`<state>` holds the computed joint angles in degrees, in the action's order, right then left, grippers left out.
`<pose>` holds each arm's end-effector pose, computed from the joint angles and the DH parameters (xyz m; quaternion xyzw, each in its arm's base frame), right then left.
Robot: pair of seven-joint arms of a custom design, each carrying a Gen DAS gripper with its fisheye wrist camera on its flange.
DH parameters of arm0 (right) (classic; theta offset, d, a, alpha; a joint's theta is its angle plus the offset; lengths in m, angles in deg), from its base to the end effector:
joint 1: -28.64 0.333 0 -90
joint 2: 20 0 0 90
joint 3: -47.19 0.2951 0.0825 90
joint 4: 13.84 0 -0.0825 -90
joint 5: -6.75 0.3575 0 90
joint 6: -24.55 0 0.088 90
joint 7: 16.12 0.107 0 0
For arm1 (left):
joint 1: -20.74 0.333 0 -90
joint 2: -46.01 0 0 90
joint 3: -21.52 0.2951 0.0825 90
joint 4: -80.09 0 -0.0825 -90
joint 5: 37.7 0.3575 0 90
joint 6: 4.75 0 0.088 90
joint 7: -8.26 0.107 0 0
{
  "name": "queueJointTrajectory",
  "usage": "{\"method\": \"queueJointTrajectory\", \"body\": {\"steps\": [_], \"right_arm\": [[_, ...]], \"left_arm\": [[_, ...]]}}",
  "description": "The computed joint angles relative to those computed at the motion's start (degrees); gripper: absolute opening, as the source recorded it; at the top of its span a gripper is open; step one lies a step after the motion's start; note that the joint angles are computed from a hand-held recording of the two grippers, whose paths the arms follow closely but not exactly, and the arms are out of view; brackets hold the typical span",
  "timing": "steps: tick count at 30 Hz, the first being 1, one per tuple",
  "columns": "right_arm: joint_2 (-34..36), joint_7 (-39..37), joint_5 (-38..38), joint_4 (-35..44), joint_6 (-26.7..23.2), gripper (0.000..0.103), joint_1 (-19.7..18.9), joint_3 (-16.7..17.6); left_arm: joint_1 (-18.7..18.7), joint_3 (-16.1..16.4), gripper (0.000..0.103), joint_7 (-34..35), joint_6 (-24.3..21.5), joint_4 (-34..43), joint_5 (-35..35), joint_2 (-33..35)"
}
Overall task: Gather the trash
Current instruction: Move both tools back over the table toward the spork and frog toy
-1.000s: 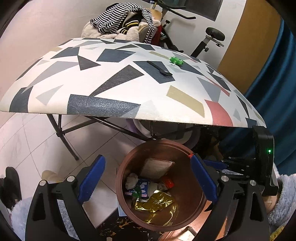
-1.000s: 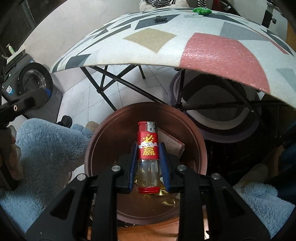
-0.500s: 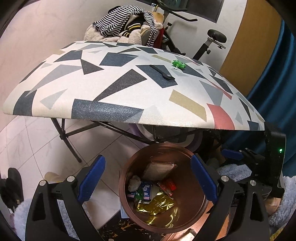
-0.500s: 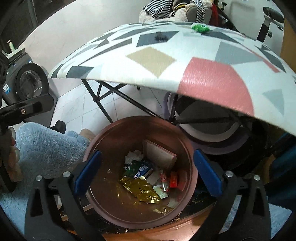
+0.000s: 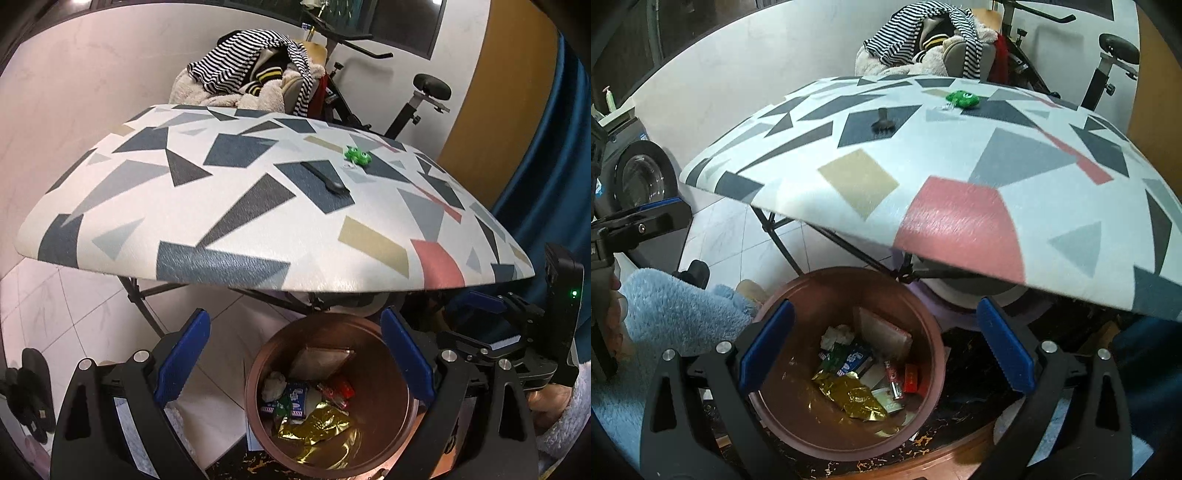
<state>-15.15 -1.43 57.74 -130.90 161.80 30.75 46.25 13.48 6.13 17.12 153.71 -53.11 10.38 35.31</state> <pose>0.5687 0.0180 0.4237 -0.8563 0.3776 -0.0738 0.3446 0.4473 -0.2256 0.4639 -0.7443 0.5424 -0.3023 0.2456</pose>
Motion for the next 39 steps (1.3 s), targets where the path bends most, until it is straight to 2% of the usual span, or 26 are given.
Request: {"method": "queueJointTrajectory", "body": {"steps": [9,13,19,22,26,39], "right_arm": [[2.51,1.11,0.80,6.97,-4.37,0.097,-1.60,-0.34],[3.04,0.68,1.48,9.12,-4.38,0.097,-2.04,0.05],[6.51,3.71,-1.33,16.26,-7.50,0.097,-2.84,0.24],[7.32,5.33,-4.08,17.72,-3.65,0.097,-2.30,0.60],[8.39,6.83,-5.76,19.06,-2.21,0.097,-2.38,1.10],[18.13,14.38,-11.15,32.08,-4.67,0.097,-4.84,2.55]], "left_arm": [[0.81,0.63,0.091,3.14,-1.65,3.23,0.72,0.17],[0.83,1.07,0.091,5.76,-2.59,5.82,0.38,0.99],[0.72,1.79,0.091,10.37,-3.69,10.68,0.01,3.18],[0.59,2.20,0.091,11.74,-3.84,12.69,0.01,4.43],[0.25,2.81,0.091,13.49,-3.58,15.14,-0.37,6.39],[-1.95,5.09,0.091,19.97,-4.04,23.20,-3.14,14.58]]}}
